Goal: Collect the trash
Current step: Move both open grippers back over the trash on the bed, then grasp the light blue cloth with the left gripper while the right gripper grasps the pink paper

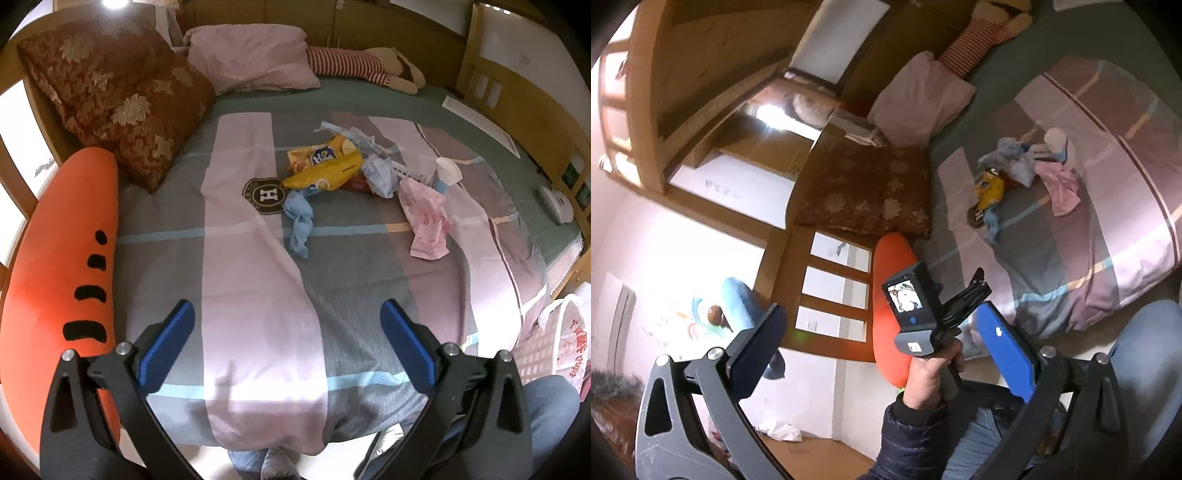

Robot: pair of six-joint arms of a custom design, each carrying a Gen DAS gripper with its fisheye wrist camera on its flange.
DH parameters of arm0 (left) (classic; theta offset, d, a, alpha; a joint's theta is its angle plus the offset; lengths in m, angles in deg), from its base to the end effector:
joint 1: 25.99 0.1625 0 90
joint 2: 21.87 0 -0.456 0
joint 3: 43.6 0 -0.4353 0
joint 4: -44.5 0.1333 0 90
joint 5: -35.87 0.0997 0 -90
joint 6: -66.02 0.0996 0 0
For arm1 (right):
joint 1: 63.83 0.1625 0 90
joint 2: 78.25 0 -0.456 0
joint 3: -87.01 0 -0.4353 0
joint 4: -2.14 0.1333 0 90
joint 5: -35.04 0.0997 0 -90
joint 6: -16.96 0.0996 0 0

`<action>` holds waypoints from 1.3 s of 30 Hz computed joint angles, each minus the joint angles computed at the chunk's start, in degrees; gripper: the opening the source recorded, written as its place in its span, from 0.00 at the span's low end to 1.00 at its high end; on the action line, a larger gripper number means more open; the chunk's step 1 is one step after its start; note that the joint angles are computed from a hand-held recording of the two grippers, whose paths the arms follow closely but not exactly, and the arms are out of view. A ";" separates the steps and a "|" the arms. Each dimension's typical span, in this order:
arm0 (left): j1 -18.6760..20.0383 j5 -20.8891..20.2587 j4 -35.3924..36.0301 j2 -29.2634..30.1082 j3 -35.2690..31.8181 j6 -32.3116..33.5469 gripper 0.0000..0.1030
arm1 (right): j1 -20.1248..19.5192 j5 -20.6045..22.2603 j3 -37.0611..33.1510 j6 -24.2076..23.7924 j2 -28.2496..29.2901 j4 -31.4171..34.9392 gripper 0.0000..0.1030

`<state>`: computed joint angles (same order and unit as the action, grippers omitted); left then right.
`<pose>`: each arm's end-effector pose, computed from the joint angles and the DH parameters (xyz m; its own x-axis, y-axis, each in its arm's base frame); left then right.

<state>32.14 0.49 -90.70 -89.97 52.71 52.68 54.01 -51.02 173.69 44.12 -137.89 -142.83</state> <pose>-0.1694 -0.6788 0.3538 -0.7173 -0.0868 -0.6913 0.3488 0.8141 -0.4642 0.4755 -0.6002 0.3170 -0.9599 -0.0832 -0.2678 0.0287 0.9208 -0.3890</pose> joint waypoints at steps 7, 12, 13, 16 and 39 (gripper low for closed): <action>0.16 0.53 1.29 0.47 -0.66 -0.25 0.97 | -1.04 4.67 -0.24 -2.16 0.36 0.11 0.97; 0.84 -0.66 1.21 1.90 -3.06 1.08 0.97 | -1.77 -2.65 -1.30 -3.01 2.43 -4.04 0.97; 1.15 -1.03 0.40 2.67 -4.14 2.33 0.97 | -1.85 -8.31 -2.98 -5.18 4.49 -5.59 0.97; 2.39 -2.18 -2.16 5.35 -7.49 6.28 0.97 | -1.68 -26.25 -8.58 -16.95 12.56 -12.31 0.97; 13.17 -6.99 7.95 25.98 -33.79 11.13 0.66 | -11.16 -47.02 -42.02 -35.15 42.30 16.53 0.44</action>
<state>45.32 -6.50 -82.75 -63.99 18.91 63.81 42.85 -98.05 131.66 8.96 -95.58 -126.30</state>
